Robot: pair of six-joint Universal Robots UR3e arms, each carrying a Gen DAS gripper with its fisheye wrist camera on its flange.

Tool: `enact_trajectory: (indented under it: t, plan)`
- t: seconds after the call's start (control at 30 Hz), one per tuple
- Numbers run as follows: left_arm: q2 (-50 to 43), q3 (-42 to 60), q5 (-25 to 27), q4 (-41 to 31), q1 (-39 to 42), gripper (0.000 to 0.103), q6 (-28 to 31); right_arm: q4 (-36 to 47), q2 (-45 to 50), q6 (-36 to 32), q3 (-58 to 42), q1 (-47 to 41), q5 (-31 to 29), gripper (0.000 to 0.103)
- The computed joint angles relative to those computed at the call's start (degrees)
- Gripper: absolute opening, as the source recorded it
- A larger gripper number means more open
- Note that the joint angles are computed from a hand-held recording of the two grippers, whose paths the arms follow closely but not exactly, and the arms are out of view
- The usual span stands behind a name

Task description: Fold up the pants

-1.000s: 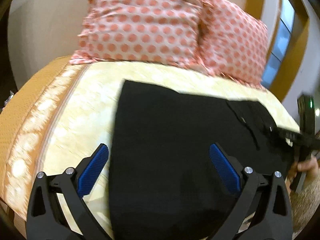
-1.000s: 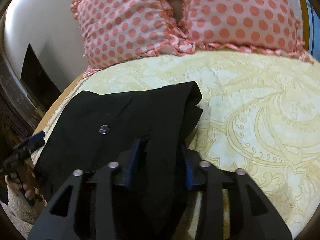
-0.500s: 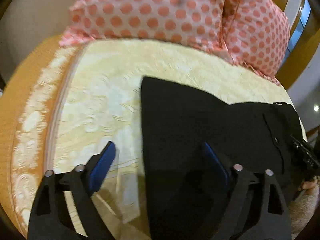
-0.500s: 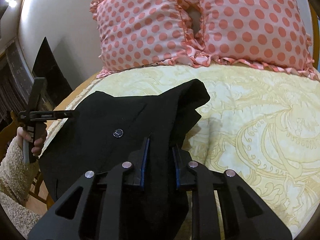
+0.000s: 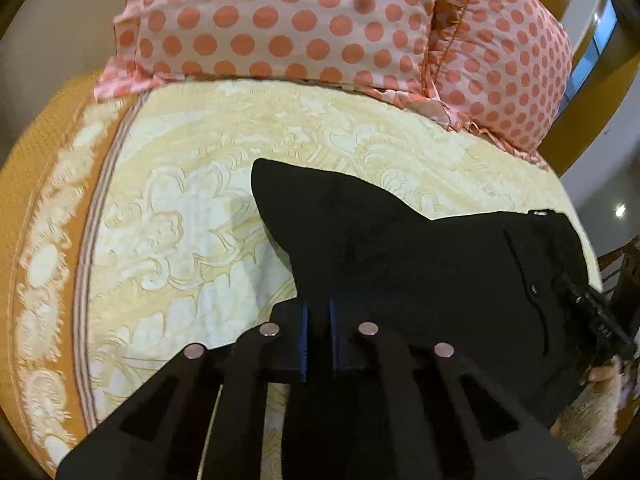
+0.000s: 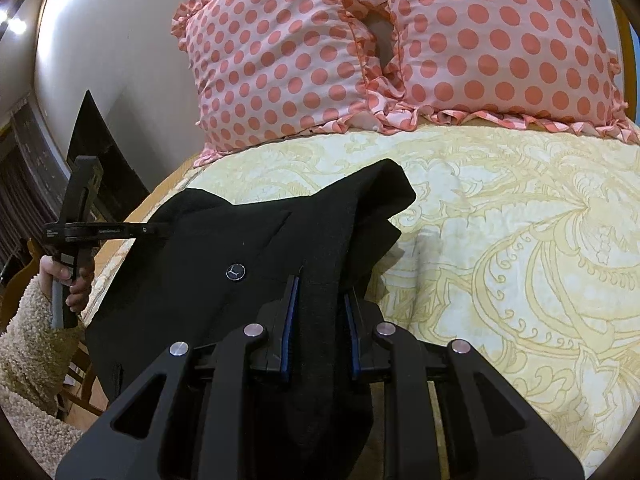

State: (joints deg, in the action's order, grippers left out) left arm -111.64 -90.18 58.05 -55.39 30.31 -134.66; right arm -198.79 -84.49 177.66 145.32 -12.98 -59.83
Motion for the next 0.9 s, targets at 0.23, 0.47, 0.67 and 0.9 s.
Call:
enact_trajectory:
  t: [0.23, 0.47, 0.67, 0.9]
  plan:
    - [0.54, 2.37, 2.09, 2.64, -2.26, 0.007, -2.14, 5.98, -0.13, 1.37, -6.84, 2.07, -2.97, 0.019]
    - [-5.51, 13.66, 4.74, 7.09, -7.53, 0.007, -9.49, 11.48, 6.66, 3.44, -22.07, 5.08, -7.34, 0.017]
    - [-19.51, 31.9, 10.08, 9.42, -12.95, 0.008, -15.55, 17.12, 16.88, 7.07, -37.25, 5.93, -11.3, 0.017]
    - [-28.36, 36.21, 19.37, 12.58, -16.41, 0.032, -17.73, 21.88, 20.22, 9.44, -40.22, 8.47, -18.79, 0.047]
